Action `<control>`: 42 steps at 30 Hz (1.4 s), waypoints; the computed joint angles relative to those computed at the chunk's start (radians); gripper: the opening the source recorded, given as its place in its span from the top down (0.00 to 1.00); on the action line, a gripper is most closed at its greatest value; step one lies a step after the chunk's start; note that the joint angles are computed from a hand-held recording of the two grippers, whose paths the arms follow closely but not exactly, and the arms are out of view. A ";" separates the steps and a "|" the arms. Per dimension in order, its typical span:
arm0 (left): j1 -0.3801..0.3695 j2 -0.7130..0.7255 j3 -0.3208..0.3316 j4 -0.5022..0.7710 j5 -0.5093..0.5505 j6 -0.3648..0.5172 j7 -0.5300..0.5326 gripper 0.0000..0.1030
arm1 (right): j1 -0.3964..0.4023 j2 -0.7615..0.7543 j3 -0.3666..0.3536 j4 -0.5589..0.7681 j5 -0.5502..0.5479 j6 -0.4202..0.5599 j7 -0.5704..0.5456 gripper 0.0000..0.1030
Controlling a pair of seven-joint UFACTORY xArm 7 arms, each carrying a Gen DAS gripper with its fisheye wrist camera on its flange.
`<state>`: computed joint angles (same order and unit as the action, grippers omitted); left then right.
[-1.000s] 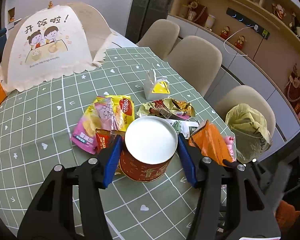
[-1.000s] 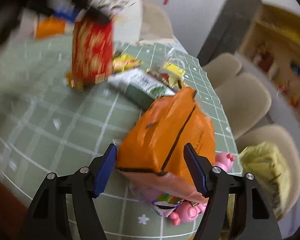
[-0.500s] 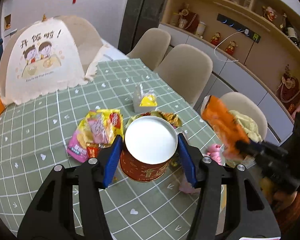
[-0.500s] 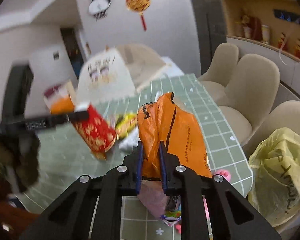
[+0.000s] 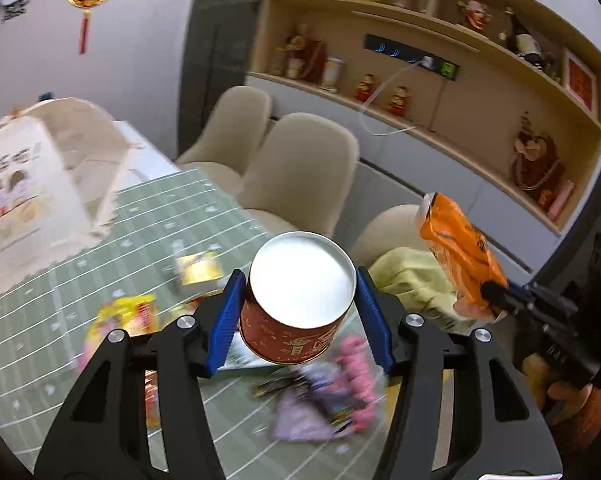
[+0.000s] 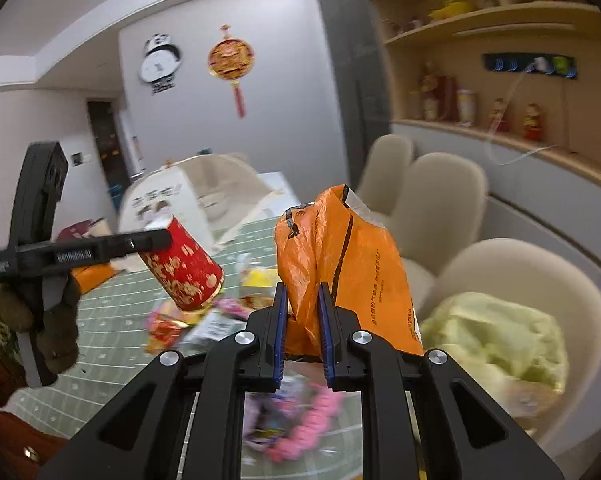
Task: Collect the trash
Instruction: 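Carry the orange bag and red cup to the yellow-green trash bag and release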
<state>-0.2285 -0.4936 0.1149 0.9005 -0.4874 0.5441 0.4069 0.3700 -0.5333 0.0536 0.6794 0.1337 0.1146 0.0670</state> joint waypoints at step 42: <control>-0.001 0.941 -0.387 0.841 -0.021 0.193 -0.074 0.27 | -0.168 0.088 -0.242 0.018 0.042 0.076 -0.051 0.85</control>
